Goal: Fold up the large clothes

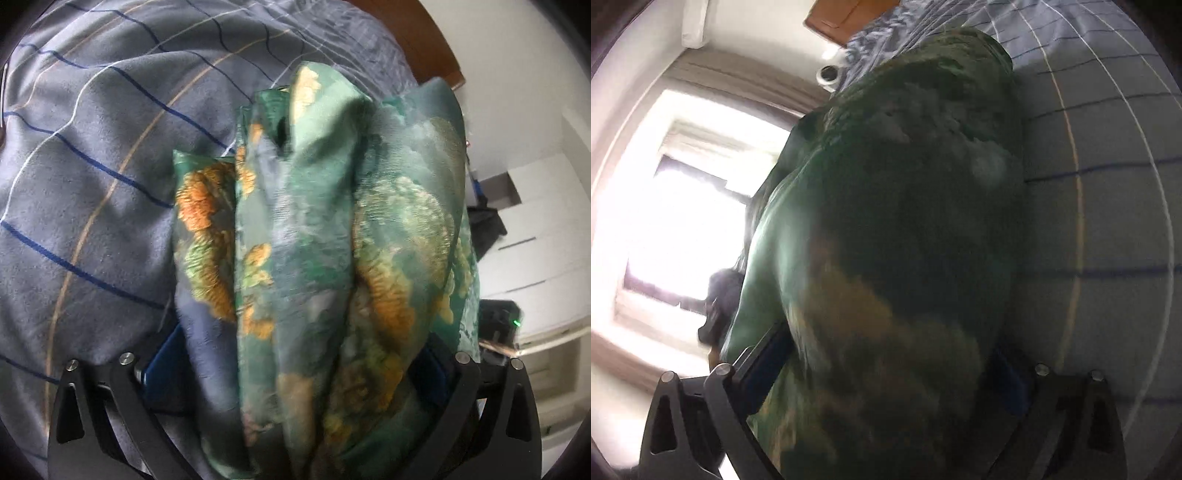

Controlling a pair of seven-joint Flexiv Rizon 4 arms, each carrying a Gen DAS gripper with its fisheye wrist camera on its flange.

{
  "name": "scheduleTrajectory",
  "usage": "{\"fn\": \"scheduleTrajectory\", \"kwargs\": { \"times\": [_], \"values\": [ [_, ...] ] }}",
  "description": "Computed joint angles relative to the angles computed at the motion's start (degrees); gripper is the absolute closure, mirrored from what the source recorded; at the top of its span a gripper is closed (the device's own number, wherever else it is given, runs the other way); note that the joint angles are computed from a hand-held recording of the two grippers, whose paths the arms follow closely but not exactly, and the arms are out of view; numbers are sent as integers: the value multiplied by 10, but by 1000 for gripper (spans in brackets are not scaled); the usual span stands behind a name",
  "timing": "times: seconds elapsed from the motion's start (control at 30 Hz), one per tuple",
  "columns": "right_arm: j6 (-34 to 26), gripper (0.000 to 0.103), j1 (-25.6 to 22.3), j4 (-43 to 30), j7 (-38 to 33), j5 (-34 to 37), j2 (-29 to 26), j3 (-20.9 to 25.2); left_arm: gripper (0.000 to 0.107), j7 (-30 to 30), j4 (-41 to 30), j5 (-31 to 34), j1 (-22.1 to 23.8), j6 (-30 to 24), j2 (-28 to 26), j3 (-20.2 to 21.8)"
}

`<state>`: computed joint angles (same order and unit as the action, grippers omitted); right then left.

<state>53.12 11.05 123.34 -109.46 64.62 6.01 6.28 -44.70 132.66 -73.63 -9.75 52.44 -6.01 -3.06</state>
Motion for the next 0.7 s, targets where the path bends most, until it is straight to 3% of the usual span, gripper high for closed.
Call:
{"fn": "scheduleTrajectory", "kwargs": {
  "times": [0.03,0.13,0.27,0.33,0.5,0.57,0.7],
  "values": [
    [34,7,9,3,22,-42,2,19,18,-4,-2,8,-1,0,2,0],
    [122,20,36,36,73,-163,32,63,41,2,5,2,-11,13,29,-1],
    [186,24,63,69,74,-206,79,73,45,15,3,-42,-33,34,50,-7],
    [200,24,80,72,54,-196,100,52,45,28,-13,-70,-49,56,49,-16],
    [179,24,118,42,-23,-178,105,-47,45,30,-104,-75,-76,119,-12,-43],
    [139,24,119,5,-69,-153,81,-95,45,20,-139,-64,-76,133,-44,-50],
    [60,23,92,-53,-115,-101,15,-139,38,-31,-180,4,-66,151,-107,-59]
  ]
}}
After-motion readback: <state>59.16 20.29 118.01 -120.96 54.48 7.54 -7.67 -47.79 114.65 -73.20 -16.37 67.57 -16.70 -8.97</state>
